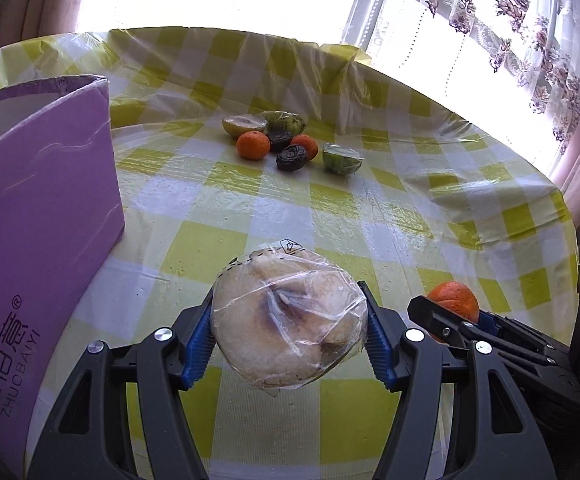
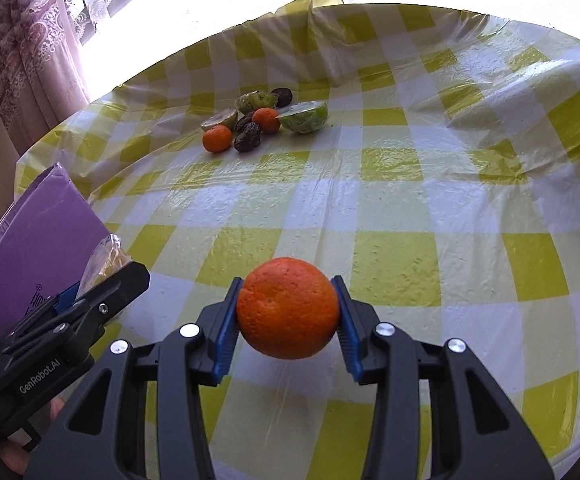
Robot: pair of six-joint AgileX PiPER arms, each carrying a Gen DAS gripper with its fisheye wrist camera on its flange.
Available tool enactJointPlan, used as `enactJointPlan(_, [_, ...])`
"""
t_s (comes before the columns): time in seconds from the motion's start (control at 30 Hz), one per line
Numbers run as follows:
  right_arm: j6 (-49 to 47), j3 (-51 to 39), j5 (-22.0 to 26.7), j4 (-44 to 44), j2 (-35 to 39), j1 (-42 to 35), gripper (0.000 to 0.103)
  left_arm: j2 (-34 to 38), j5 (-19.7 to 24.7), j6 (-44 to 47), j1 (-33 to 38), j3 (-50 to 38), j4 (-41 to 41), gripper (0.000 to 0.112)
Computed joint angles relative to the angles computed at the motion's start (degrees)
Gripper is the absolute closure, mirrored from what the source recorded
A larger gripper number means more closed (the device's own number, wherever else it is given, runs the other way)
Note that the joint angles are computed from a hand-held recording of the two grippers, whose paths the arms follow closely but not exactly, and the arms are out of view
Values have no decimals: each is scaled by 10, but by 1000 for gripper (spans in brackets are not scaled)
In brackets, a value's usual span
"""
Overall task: Organize fruits
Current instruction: 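Carry both fruits into the purple-rimmed box and open both tools to release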
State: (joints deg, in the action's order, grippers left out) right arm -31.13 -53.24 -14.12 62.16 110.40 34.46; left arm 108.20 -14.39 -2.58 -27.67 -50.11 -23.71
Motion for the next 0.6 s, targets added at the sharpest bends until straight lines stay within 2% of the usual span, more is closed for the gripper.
enactJointPlan(0.1, [-38,-4,-4,41,1,18,60,-12,-39,30,-12,24,-42,51])
enactJointPlan(0.17, [28,7,-21,-15,-4,31,60,-26,-78,83,-30,46,-115,51])
enactJointPlan(0.23, [111,25,-60,-89,-14,48,60,-48,-146,127,-54,83,-173,51])
enactJointPlan(0.3, [145,43,-112,-112,-26,72,60,-77,-222,172,-89,121,-233,51])
enactJointPlan(0.47, [115,60,-232,-101,-52,147,60,-166,-410,254,-181,206,-343,51])
enactJointPlan(0.6, [67,48,-281,-93,-67,198,59,-244,-491,318,-234,250,-424,51])
